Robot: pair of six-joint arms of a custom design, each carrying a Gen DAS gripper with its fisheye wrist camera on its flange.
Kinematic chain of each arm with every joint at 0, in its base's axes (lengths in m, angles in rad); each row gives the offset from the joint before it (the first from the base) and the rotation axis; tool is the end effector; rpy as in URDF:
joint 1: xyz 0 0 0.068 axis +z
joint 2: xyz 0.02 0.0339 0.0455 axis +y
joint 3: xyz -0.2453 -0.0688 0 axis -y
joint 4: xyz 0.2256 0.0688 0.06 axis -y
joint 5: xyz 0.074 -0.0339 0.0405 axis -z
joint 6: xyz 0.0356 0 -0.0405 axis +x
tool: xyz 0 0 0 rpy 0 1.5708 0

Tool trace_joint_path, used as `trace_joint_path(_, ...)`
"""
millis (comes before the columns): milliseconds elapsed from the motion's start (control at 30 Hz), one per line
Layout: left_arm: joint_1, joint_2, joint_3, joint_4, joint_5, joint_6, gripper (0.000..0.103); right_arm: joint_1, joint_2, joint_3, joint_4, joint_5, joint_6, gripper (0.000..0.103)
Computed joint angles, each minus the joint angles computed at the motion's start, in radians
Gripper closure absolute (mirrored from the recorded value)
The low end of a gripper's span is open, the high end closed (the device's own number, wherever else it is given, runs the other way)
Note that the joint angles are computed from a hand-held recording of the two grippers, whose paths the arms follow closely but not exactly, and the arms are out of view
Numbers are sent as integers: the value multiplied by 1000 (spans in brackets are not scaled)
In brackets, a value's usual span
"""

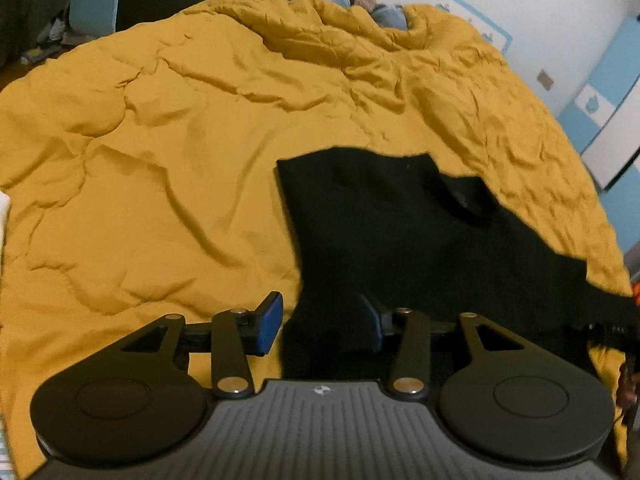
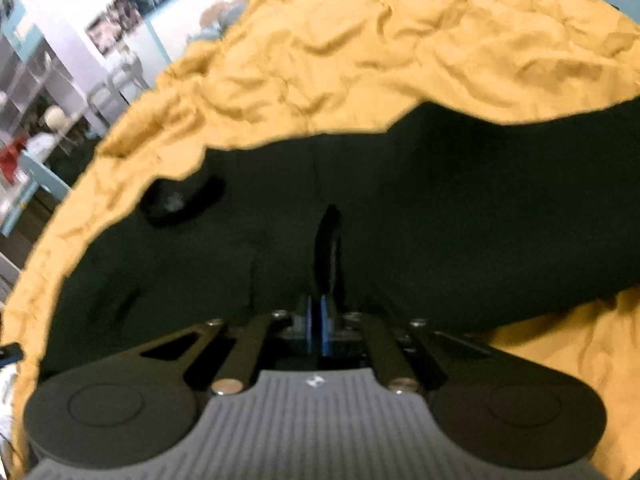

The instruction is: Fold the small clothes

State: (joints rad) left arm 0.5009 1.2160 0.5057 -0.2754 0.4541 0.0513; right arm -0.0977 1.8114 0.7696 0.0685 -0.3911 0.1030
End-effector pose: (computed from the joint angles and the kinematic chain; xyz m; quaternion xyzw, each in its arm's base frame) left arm 0.1860 0.0840 0.1535 -0.1447 0.9239 -0.1308 0.3291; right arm 0.3041 -0.0162 0.0989 0.0370 0.9385 0.1865 0.2882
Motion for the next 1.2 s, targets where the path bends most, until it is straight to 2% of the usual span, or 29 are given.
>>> trace_joint_path(133,8,-13,-25,-37,-22,82,52,0,15,-26,41,8,14,103)
trace_joint_path(267,-22,35,-61,12,-83,89,52,13,4,-24,34,28,10,103)
trace_joint_path(300,-37,50,-70,42,-103,78,55,16,2,-22,30,33,7,103)
trace_joint_path(367,-60,71,-88,112,-135,28,77,21,4,-13,21,43,6,103)
trace_joint_path(433,-64,98,-83,151,-164,-45,91,24,9,-13,22,57,5,103)
trace_joint_path(500,-65,139,-56,150,-178,-88,96,31,27,-4,18,77,8,103)
trace_joint_path(533,-82,148,-47,145,-213,-97,103,33,37,1,14,85,7,103)
trace_joint_path(600,-140,151,-35,134,-363,-108,103,31,41,6,2,93,12,103)
trace_joint_path(633,-138,144,-29,118,-387,-114,103,30,24,0,-5,100,13,103)
trace_joint_path(733,-78,57,-18,32,-318,-81,103,-3,-55,-29,-40,102,-24,103)
trace_joint_path(867,-80,-102,4,-86,-279,-64,96,-134,-180,-69,-104,4,-109,103)
trace_joint_path(967,-170,-189,38,-146,-311,-113,83,-304,-253,-61,-172,-83,-160,91)
trace_joint_path(1033,-264,-224,76,-181,-362,-143,82,-455,-262,-11,-231,-159,-188,71)
trace_joint_path(1200,-487,-223,177,-208,-505,-242,70,-786,-142,223,-347,-286,-184,64)
